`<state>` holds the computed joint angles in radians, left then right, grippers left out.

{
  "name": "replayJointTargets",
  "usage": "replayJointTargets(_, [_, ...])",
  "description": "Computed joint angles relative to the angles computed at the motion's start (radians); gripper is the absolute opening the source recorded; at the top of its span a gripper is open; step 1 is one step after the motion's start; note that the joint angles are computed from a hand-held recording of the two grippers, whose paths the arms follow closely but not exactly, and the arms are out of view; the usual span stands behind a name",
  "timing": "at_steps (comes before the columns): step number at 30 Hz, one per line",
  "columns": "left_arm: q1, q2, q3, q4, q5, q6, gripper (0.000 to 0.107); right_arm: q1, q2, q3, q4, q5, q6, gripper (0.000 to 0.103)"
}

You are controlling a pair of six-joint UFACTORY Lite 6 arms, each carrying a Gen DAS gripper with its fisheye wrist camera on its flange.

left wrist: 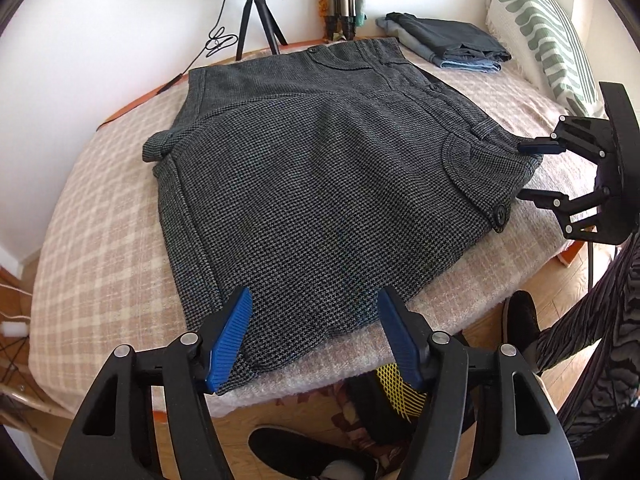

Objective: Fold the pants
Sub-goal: 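Grasp the shorts' leg hem with the left tool while the right tool grasps the other hem, then lift the hems with both tools and fold the shorts over toward the waistband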

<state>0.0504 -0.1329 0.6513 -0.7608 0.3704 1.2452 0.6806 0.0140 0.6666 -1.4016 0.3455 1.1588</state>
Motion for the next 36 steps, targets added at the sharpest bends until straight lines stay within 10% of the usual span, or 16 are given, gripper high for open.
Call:
replayJointTargets(5, [-0.030, 0.048, 0.025, 0.041, 0.031, -0.023, 0.065, -0.096, 0.002, 0.077, 0.245, -0.112, -0.220, 0.023])
replayJointTargets(15, [-0.056, 0.125, 0.034, 0.136, -0.070, -0.100, 0.065, -0.110, 0.011, 0.170, 0.269, -0.107, -0.192, 0.014])
replayJointTargets(21, [0.033, 0.156, 0.068, -0.159, -0.057, 0.188, 0.011, -0.110, -0.032, 0.148, 0.227, -0.117, -0.130, 0.014])
replayJointTargets(28, [0.027, 0.127, 0.161, -0.381, -0.078, 0.353, 0.005, -0.110, -0.070, 0.186, 0.130, -0.085, 0.012, 0.013])
replayJointTargets(36, [-0.003, 0.309, 0.579, -0.177, -0.057, 0.047, 0.005, -0.174, 0.048, 0.447, 0.190, -0.060, -0.113, 0.012])
